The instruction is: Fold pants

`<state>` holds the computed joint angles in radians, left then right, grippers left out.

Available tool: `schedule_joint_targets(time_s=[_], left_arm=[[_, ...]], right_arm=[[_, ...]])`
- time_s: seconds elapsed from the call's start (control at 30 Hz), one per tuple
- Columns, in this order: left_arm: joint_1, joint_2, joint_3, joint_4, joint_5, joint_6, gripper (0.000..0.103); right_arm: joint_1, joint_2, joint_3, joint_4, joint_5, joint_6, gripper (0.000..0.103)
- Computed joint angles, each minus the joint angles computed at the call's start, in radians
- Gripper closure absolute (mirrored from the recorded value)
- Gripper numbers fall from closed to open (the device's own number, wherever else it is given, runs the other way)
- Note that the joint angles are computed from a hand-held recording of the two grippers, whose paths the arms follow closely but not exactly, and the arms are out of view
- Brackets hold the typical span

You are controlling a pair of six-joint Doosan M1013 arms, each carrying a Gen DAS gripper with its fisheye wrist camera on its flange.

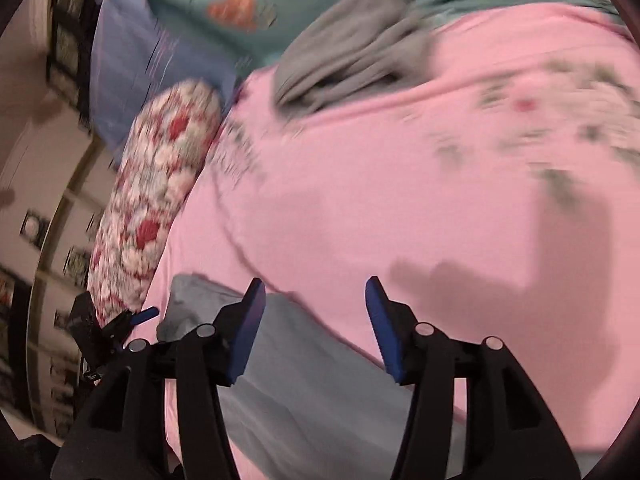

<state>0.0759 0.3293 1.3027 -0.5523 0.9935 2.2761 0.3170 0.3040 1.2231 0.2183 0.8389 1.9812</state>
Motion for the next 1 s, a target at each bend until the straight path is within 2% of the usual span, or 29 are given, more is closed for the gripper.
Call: schedule_joint_targets(time_s=[0.07, 0.13, 0.2, 0.23, 0.27, 0.37, 0.47, 0.6, 0.7, 0.77, 0.83, 0.87, 0.9, 0.93, 0.97, 1.0], left_arm=[[-0.009, 0.002, 0.002, -0.016, 0.006, 0.023, 0.01], [-0.028, 0.016, -0.004, 0.041, 0.022, -0.004, 0.01], [-0.055, 0.038, -0.012, 0.17, 0.03, -0.065, 0.01], [-0.068, 0.043, -0.001, 0.244, 0.005, -0.093, 0.008], [-0.075, 0.032, 0.015, 0.265, -0.024, -0.095, 0.008], [-0.072, 0.031, 0.001, 0.265, 0.004, -0.121, 0.009], [-0.071, 0.03, -0.005, 0.291, 0.015, -0.158, 0.009], [-0.072, 0.02, 0.01, 0.311, 0.001, -0.187, 0.009], [-0.077, 0.019, 0.01, 0.331, 0.002, -0.204, 0.009], [-0.08, 0.021, 0.005, 0.339, 0.009, -0.209, 0.009], [-0.082, 0.028, -0.008, 0.339, 0.024, -0.218, 0.009], [-0.085, 0.033, -0.014, 0.344, 0.03, -0.225, 0.009], [-0.087, 0.035, -0.018, 0.35, 0.032, -0.232, 0.009], [-0.09, 0.036, -0.02, 0.357, 0.034, -0.237, 0.009], [-0.092, 0.036, -0.02, 0.358, 0.036, -0.236, 0.009], [-0.092, 0.035, -0.018, 0.355, 0.037, -0.23, 0.009]], right_arm=[[-0.005, -0.103, 0.107, -0.159, -0.023, 0.177, 0.043], [-0.016, -0.204, 0.22, -0.269, -0.022, 0.362, 0.041], [-0.027, -0.28, 0.317, -0.286, -0.027, 0.495, 0.041], [-0.026, -0.31, 0.358, -0.289, -0.039, 0.547, 0.041], [-0.028, -0.348, 0.413, -0.288, -0.061, 0.601, 0.041], [-0.023, -0.395, 0.488, -0.299, -0.064, 0.693, 0.041], [-0.037, -0.413, 0.53, -0.275, -0.095, 0.679, 0.041], [-0.053, -0.395, 0.53, -0.306, -0.108, 0.627, 0.041], [-0.086, -0.392, 0.549, -0.172, -0.171, 0.516, 0.04], [-0.098, -0.387, 0.537, -0.051, -0.141, 0.392, 0.041], [-0.073, -0.374, 0.503, -0.107, -0.074, 0.363, 0.043], [-0.061, -0.369, 0.491, -0.146, -0.051, 0.364, 0.051], [-0.055, -0.364, 0.483, -0.168, -0.035, 0.367, 0.069], [-0.057, -0.36, 0.48, -0.157, -0.027, 0.351, 0.077], [-0.052, -0.348, 0.465, -0.17, 0.008, 0.337, 0.1], [-0.043, -0.339, 0.451, -0.199, 0.033, 0.335, 0.101]])
